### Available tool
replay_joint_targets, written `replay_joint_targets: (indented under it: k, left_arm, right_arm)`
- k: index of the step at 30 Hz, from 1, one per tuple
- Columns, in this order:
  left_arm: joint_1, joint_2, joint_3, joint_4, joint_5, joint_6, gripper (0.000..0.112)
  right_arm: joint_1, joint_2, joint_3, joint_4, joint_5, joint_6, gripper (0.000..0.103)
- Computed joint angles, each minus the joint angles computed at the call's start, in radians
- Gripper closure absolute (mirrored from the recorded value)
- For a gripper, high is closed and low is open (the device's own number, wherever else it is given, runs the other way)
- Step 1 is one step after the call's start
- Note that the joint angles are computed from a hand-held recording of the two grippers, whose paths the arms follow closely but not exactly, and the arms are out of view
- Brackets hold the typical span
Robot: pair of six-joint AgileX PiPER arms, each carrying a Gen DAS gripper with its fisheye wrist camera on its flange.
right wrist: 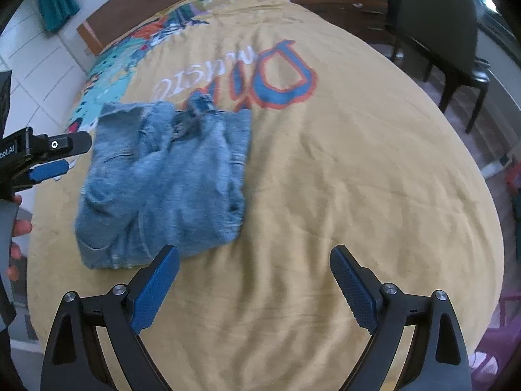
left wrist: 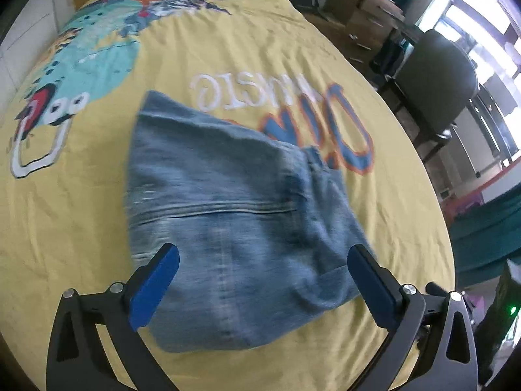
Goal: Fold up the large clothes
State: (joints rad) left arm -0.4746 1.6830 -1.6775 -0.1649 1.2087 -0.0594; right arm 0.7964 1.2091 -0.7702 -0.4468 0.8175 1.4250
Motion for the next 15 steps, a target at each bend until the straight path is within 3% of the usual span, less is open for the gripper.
replay_joint_targets:
  k: [8,12,15]
  left_arm:
    - [0.243,-0.184,0.207,-0.01,-0.034,0.154,0.01]
    - [0.332,-0.238,0.291,-0.016,-0.046,0.232,0.01]
    - [0.395,-0.255,0.33,-0.045,-0.035,0.293,0.01]
  right_arm:
    - [-0.081,0.277,-0.371,0.144,0.01,-0.334,0.01]
    - [-0.117,0.514,-0.641,0.264,0.101,-0.511,0.01]
    - [-0.13,0.641,-0.748,0.348,0.142,-0.59,0.021]
